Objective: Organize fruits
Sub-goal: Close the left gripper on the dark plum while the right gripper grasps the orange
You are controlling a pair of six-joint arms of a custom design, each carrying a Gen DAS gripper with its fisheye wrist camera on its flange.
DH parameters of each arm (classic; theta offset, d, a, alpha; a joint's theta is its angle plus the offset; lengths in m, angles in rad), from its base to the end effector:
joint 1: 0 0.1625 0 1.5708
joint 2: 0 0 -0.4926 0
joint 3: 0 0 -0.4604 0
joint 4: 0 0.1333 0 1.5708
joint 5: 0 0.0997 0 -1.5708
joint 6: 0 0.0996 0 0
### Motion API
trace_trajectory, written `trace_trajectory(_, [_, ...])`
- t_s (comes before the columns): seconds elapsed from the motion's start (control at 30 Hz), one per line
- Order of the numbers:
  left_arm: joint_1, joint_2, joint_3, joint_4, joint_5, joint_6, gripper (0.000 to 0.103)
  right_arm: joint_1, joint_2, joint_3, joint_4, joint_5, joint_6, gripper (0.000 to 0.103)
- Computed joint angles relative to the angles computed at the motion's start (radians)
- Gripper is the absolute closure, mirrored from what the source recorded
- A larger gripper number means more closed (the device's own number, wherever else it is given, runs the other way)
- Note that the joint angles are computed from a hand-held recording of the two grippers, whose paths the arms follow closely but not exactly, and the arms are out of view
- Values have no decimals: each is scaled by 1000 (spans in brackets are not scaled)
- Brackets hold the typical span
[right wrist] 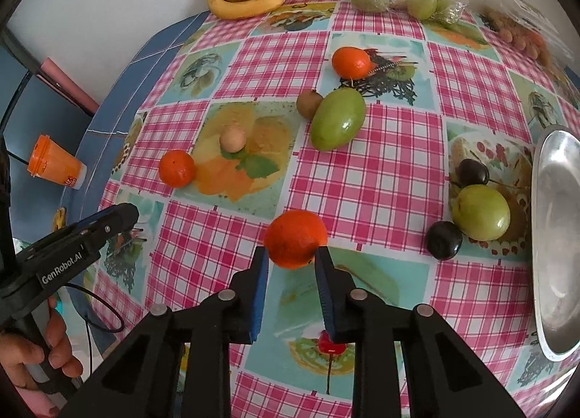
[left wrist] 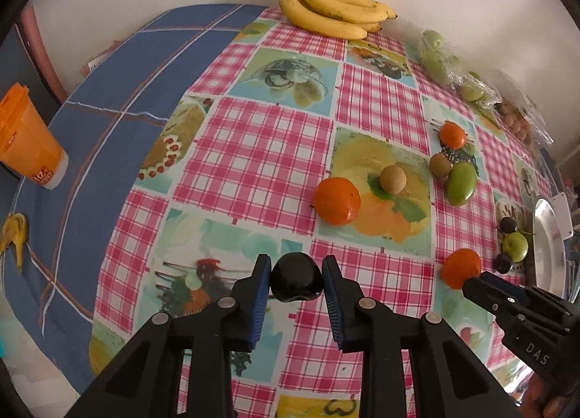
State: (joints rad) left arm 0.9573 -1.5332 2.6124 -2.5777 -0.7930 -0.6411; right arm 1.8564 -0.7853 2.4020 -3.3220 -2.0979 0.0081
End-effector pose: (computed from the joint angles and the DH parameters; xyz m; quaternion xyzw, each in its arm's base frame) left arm -0.0239 -0.3869 0.1709 0.0009 0.9248 -0.1953 0.3264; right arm 0.2031 -0.3964 -0.0211 0.1159 -0.9565 0.1022 0.2476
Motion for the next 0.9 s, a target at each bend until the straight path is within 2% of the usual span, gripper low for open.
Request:
trace_trajectory(0.1, [4, 9, -2, 5, -8, -13, 72, 0, 3, -1, -8, -6, 0, 75])
trace_trajectory(0.17, [4, 15, -4, 1, -11, -13, 72, -6, 2, -1, -18, -4, 1, 70])
trace_trajectory(0.23, [7, 19, -5, -5, -13, -9, 72, -8, 3, -3, -28, -9, 3, 61])
trace_trajectory(0.33, [15, 29, -7, -19, -18, -3, 72, -13, 5, -11, -32, -4, 3, 59])
trace_trajectory(0.73, [48, 70, -17, -66, -36, 38, 72, 1, 56, -72, 21, 15, -34, 59])
trace_trajectory(0.9, [51, 77, -21, -69, -34, 46, 72, 6, 75, -88, 35, 12, -50, 67])
